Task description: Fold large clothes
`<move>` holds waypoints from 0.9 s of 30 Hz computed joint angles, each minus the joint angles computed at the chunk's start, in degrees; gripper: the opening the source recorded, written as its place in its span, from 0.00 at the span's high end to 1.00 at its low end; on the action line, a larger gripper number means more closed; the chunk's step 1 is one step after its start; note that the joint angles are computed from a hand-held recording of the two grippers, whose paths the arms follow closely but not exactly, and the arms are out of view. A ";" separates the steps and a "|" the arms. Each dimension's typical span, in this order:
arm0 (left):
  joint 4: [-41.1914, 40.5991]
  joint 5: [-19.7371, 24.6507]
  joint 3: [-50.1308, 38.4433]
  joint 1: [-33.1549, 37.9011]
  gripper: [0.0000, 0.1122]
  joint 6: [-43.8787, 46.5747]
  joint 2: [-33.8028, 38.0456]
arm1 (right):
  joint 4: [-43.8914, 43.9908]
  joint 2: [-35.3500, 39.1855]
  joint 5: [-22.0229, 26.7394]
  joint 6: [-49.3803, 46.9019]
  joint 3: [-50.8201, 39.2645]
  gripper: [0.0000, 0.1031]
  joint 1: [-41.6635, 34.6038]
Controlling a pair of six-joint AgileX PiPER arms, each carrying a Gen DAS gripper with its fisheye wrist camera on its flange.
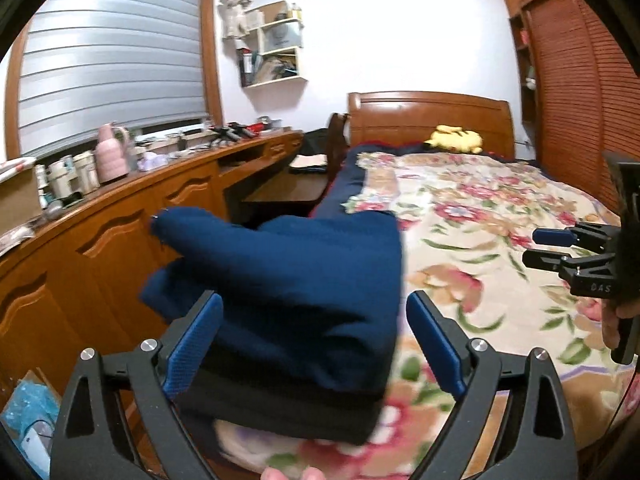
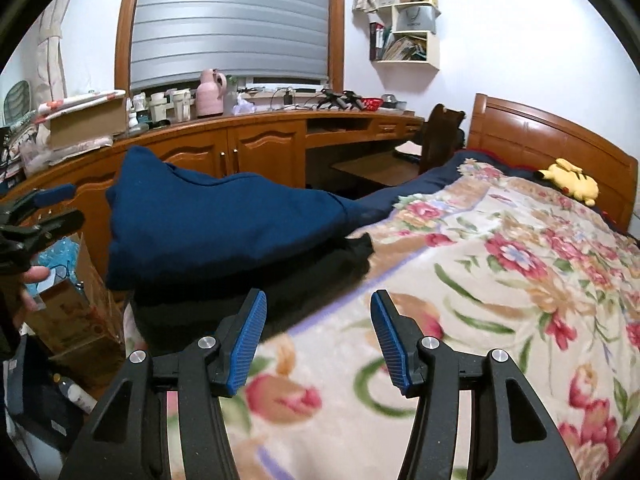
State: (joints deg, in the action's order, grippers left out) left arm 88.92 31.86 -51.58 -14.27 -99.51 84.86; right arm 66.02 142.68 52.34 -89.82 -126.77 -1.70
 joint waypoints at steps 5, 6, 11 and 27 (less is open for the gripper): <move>0.27 1.58 -4.27 -5.88 0.16 -2.15 5.77 | 4.74 -3.95 -0.06 -7.32 9.52 0.45 -4.60; 0.39 1.52 -5.13 -6.75 0.16 -2.61 6.97 | 5.15 -4.41 -0.32 -8.09 10.71 0.45 -5.33; -0.05 -1.24 -10.72 -10.73 0.16 -5.64 14.36 | 8.54 -7.57 -2.32 -15.00 18.81 0.45 -9.25; -6.16 -3.53 -32.67 -19.97 0.16 -3.02 35.13 | 15.14 -10.88 -5.96 -20.27 31.51 0.45 -17.56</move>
